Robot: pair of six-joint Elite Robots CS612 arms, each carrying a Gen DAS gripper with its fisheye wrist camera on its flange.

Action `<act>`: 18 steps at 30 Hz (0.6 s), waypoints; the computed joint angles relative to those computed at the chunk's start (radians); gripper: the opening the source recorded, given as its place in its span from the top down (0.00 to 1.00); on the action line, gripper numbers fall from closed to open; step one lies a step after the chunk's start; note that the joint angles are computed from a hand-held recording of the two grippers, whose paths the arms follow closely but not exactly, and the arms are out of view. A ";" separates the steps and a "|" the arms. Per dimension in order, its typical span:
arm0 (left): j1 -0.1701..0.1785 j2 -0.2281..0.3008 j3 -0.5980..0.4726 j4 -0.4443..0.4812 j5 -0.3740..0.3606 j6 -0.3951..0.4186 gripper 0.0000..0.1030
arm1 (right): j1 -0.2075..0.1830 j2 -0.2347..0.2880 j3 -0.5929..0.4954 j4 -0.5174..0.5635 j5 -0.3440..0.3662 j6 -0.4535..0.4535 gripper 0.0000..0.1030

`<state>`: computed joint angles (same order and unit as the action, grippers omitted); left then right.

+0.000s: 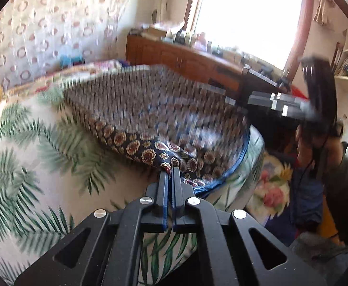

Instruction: Fold small clothes

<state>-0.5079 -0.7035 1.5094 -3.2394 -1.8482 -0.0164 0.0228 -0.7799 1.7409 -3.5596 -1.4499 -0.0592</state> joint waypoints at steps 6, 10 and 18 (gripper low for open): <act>-0.008 -0.001 -0.056 -0.027 0.020 0.032 0.98 | 0.027 0.009 0.003 -0.002 0.087 -0.072 0.55; -0.007 0.017 -0.103 -0.011 0.028 0.030 0.98 | 0.043 0.017 -0.001 0.007 0.105 -0.124 0.46; 0.007 0.030 -0.129 -0.018 0.033 -0.007 0.98 | 0.064 0.053 -0.039 0.064 -0.051 -0.213 0.44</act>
<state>-0.5013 -0.6731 1.3809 -3.2577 -1.8151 -0.0232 0.0873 -0.7268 1.7015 -3.4956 -1.5011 -0.2723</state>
